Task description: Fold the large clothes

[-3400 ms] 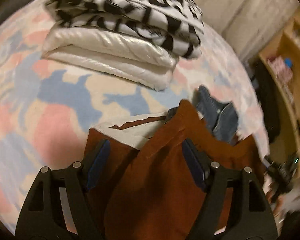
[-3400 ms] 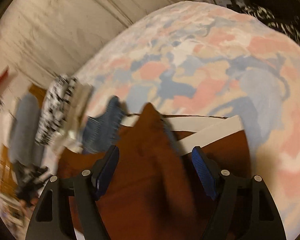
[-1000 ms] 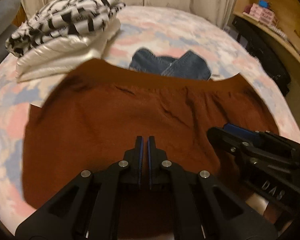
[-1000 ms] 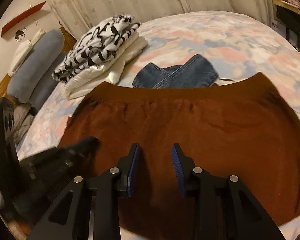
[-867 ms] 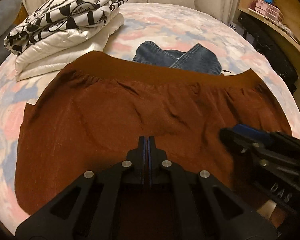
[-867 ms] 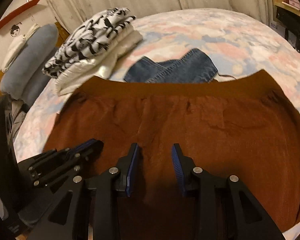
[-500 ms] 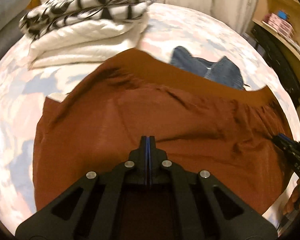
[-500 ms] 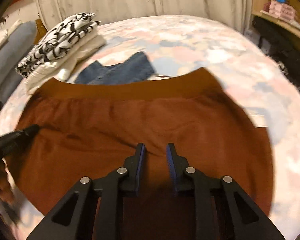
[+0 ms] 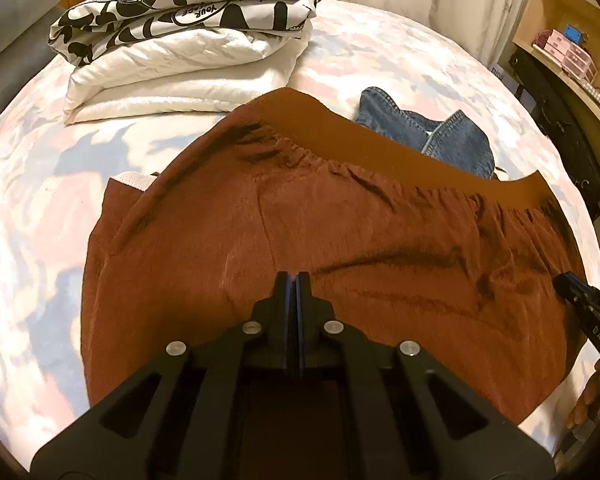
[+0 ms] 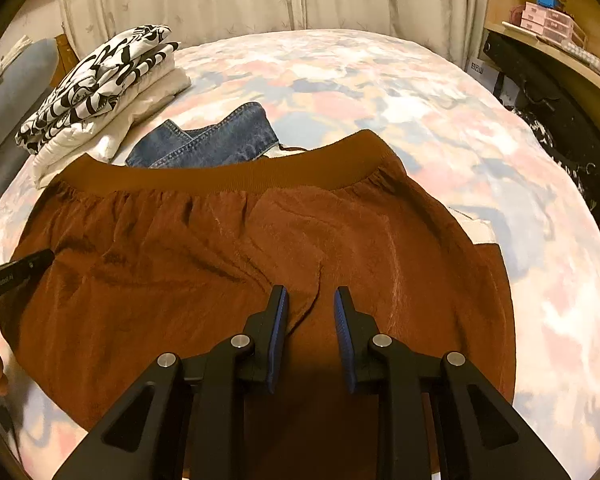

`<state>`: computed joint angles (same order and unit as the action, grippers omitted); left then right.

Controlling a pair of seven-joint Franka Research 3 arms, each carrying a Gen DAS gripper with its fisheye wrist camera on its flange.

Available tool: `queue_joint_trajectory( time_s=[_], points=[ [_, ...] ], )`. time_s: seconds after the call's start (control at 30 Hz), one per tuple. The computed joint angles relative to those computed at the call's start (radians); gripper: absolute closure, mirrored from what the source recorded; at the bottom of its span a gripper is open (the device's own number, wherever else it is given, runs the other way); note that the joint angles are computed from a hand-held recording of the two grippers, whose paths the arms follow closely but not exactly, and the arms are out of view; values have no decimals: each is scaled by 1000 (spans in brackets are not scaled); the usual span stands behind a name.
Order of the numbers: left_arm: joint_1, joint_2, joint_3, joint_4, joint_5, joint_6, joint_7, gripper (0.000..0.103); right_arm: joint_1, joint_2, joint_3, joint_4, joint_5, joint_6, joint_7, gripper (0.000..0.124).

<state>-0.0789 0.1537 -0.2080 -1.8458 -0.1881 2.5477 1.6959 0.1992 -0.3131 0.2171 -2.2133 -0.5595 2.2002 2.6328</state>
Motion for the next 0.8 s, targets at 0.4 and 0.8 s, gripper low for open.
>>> queue_joint_trajectory(
  time_s=[0.4, 0.8],
  points=[
    [-22, -189, 32, -147, -23, -25, 47, 74, 39, -82, 62, -19, 79, -22, 79, 95],
    [-95, -425, 115, -304, -106, -58, 99, 58, 100, -186, 163, -11, 116, -113, 148, 92]
  ],
)
